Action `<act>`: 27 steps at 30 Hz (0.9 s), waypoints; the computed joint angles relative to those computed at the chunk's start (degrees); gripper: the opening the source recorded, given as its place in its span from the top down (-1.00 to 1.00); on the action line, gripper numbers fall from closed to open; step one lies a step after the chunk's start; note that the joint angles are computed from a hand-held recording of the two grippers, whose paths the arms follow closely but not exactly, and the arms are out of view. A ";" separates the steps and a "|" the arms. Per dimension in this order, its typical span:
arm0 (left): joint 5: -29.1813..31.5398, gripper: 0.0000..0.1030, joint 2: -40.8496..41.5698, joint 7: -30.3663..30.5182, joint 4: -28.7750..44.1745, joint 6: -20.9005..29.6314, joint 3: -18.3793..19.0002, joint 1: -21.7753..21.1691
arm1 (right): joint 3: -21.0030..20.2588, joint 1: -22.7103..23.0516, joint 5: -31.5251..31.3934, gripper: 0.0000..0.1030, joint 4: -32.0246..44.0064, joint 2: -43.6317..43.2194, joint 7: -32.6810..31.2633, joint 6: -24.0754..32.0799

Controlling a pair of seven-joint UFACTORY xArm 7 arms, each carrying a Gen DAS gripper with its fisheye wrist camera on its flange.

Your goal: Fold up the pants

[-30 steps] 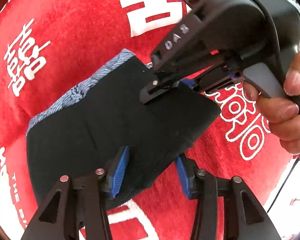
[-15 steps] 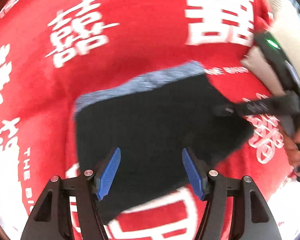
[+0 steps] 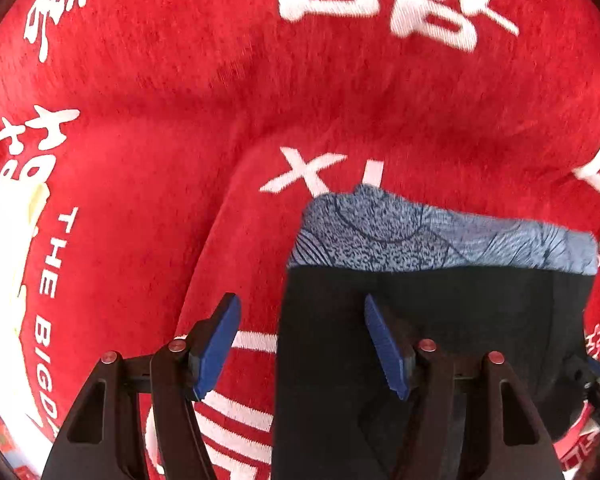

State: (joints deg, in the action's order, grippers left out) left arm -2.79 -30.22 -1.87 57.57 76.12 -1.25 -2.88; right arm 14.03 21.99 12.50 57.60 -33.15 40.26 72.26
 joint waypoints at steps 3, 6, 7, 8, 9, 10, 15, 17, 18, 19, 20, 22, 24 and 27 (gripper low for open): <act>1.57 -0.28 -1.37 0.70 -1.11 -1.12 -1.02 -0.41 | 0.54 -0.52 -0.67 0.24 1.47 0.47 1.83 1.71; 1.52 -0.28 -0.89 0.39 -0.95 -1.38 -0.91 -0.46 | 2.17 -1.59 -3.56 0.23 5.57 0.99 5.57 7.00; 1.27 -0.28 -0.91 0.21 -0.93 -1.32 -0.76 -0.45 | 2.54 -1.66 -4.35 0.24 6.69 0.96 6.05 7.82; 1.09 -0.28 -1.02 0.06 -1.17 -1.58 -0.64 -0.42 | 2.84 -1.55 -4.69 0.28 7.87 0.88 6.32 7.97; 1.11 -0.28 -1.18 -0.08 -1.31 -1.75 -0.67 -0.39 | 2.99 -1.24 -4.67 0.36 8.84 0.68 6.18 7.50; 1.19 -0.28 -1.34 -0.25 -1.33 -1.76 -0.78 -0.40 | 3.04 -0.76 -4.18 0.38 9.67 0.81 5.77 7.07; 1.47 -0.28 -1.84 -0.79 -1.50 -1.67 -0.96 -0.52 | 2.90 1.57 -0.92 0.39 9.13 2.73 4.01 9.02; 1.47 -0.28 -2.01 -0.47 -1.54 -1.74 -0.89 -0.67 | 3.04 1.56 -0.72 0.39 6.95 1.95 5.05 9.22; 1.53 -0.28 -2.05 -0.33 -1.60 -1.84 -0.89 -0.71 | 2.93 1.55 -0.45 0.39 5.32 0.62 5.51 7.80; 1.58 -0.28 -2.13 -0.14 -1.76 -2.08 -0.88 -0.76 | 2.97 1.57 -0.60 0.39 4.93 0.16 5.59 7.41; 1.53 -0.28 -2.24 -0.15 -1.92 -2.22 -0.85 -0.75 | 3.09 1.68 -0.86 0.37 5.00 0.00 5.45 7.50; 1.40 -0.28 -2.27 -0.43 -2.05 -2.31 -0.83 -0.65 | 3.49 1.94 -1.77 0.36 4.97 -0.47 4.90 7.86; 1.86 -0.41 -2.11 -1.27 -1.86 -2.14 -1.15 -0.31 | 3.91 1.98 -2.29 0.35 5.05 -0.69 4.97 7.99; 2.62 -0.53 -2.03 -1.99 -1.82 -2.13 -1.22 0.01 | 4.28 1.99 -1.48 0.27 4.27 -0.91 6.54 6.62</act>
State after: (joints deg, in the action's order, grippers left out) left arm -0.17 -32.25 -3.86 55.74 73.99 -2.48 -2.86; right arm 18.31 23.99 11.02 61.87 -34.07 46.80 78.88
